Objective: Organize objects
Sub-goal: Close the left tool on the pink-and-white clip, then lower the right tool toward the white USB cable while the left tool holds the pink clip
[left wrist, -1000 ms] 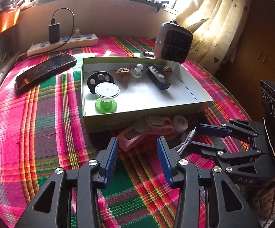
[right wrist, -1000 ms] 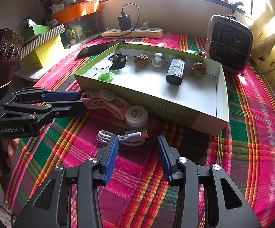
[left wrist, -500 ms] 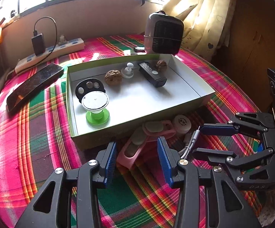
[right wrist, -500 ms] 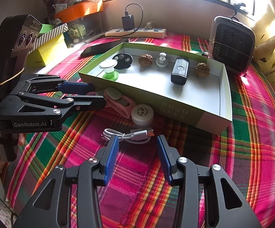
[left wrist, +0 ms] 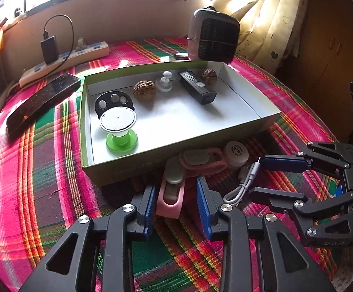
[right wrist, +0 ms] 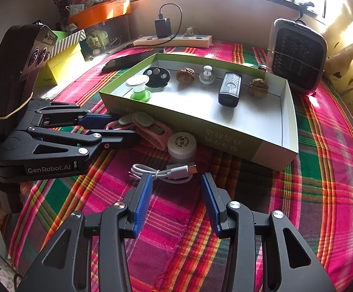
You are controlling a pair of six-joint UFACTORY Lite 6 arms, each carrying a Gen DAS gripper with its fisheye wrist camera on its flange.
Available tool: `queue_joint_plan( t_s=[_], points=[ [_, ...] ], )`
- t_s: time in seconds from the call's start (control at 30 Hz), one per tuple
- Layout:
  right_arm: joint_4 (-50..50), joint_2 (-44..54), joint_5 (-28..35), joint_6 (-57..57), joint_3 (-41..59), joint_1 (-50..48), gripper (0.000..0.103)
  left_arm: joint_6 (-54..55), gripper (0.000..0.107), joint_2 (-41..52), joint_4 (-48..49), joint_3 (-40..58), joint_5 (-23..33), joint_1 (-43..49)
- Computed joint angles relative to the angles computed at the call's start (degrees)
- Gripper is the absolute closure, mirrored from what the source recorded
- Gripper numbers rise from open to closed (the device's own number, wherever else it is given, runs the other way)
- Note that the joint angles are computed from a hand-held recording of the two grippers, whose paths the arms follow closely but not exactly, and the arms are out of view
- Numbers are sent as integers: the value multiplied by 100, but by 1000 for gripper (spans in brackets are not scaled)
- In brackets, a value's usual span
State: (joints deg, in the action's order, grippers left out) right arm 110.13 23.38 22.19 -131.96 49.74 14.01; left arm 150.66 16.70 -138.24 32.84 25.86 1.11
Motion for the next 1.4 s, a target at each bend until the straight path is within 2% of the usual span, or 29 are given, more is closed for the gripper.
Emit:
queue_joint_plan(
  t_s=[0.17, 0.67, 0.77, 0.87, 0.97, 1.07, 1.2, 1.4],
  points=[
    [31, -9, 20, 31, -13, 13, 60, 110, 91, -82, -268, -152, 54, 52],
    [239, 121, -280, 719, 191, 434, 60, -217, 91, -586, 22, -923, 440, 491],
    [1014, 105, -495, 174, 153, 628, 59, -304, 91, -573, 106, -932, 491, 539],
    [1034, 83, -378, 331, 123, 600, 59, -340, 91, -575, 150, -955, 531, 569],
    [838, 94, -276, 447, 112, 542, 59, -457, 91, -530, 310, -941, 616, 660],
    [37, 123, 110, 1153, 124, 394, 59, -506, 91, -504, 377, -943, 677, 704],
    [-26, 47, 163, 1045, -7, 439, 59, -564, 91, -503, 454, -937, 678, 765],
    [-1165, -40, 469, 1712, -75, 391, 59, -677, 91, -485, 640, -919, 712, 974]
  ],
)
